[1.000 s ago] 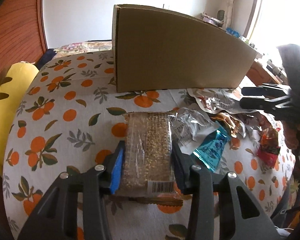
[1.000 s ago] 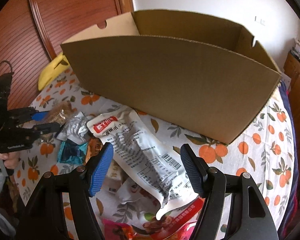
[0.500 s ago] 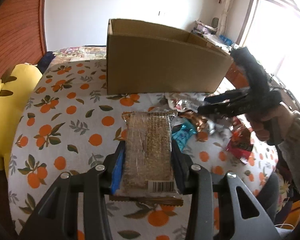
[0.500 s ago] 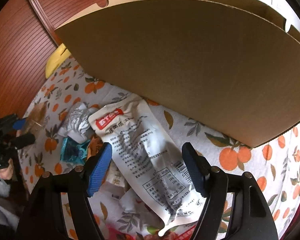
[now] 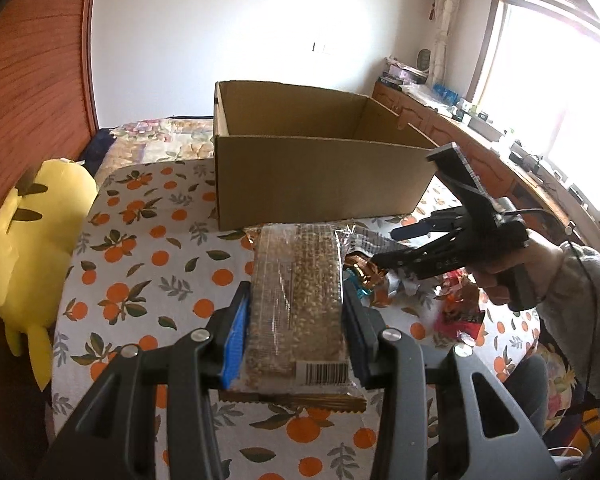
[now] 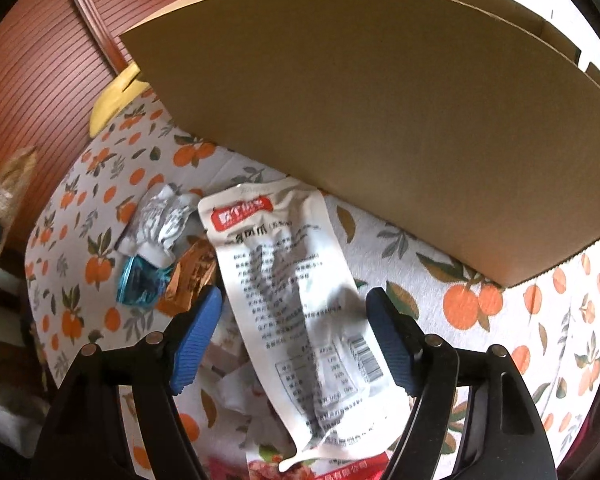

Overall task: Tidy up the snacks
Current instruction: 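Close the right gripper on the white printed bag and lift it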

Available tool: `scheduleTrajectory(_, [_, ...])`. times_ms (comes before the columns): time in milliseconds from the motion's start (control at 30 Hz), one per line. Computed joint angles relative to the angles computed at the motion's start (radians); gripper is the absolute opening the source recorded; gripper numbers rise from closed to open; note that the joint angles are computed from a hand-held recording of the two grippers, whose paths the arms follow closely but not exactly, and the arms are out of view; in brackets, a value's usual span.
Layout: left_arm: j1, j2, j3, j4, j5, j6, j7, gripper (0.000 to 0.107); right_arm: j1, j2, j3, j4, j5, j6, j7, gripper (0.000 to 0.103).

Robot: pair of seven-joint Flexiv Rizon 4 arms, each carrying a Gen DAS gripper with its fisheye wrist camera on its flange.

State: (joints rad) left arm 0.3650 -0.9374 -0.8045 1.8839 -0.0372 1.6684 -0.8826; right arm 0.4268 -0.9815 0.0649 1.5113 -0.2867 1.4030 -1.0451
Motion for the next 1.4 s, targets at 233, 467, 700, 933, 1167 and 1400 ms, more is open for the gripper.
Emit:
scheduleTrajectory(233, [0.042,0.009,-0.051,0.034,0.023,0.011,-0.003,0.041,0.106,0.003,-0.128,0.023,-0.044,-0.014,0.094,0.076])
scheduleTrajectory(467, [0.064,0.019,-0.08,0.068,0.042,0.02,-0.013,0.041,0.161,0.018,-0.187,0.04,-0.108,-0.051,0.2,0.039])
scheduleTrajectory(700, [0.091,0.028,-0.097,0.106,0.071,0.035,-0.03,0.041,0.207,0.041,-0.247,0.1,-0.15,0.019,0.303,0.021])
scheduleTrajectory(933, [0.105,0.024,-0.106,0.12,0.093,0.046,-0.049,0.041,0.299,0.067,-0.371,0.187,-0.14,0.14,0.387,0.014])
scheduleTrajectory(1167, [0.11,0.026,-0.113,0.128,0.112,0.06,-0.06,0.041,0.44,0.082,-0.516,0.25,-0.101,0.193,0.429,0.014])
scheduleTrajectory(1400, [0.126,0.037,-0.137,0.145,0.143,0.082,-0.078,0.041,0.62,0.106,-0.674,0.369,0.036,0.279,0.44,0.014])
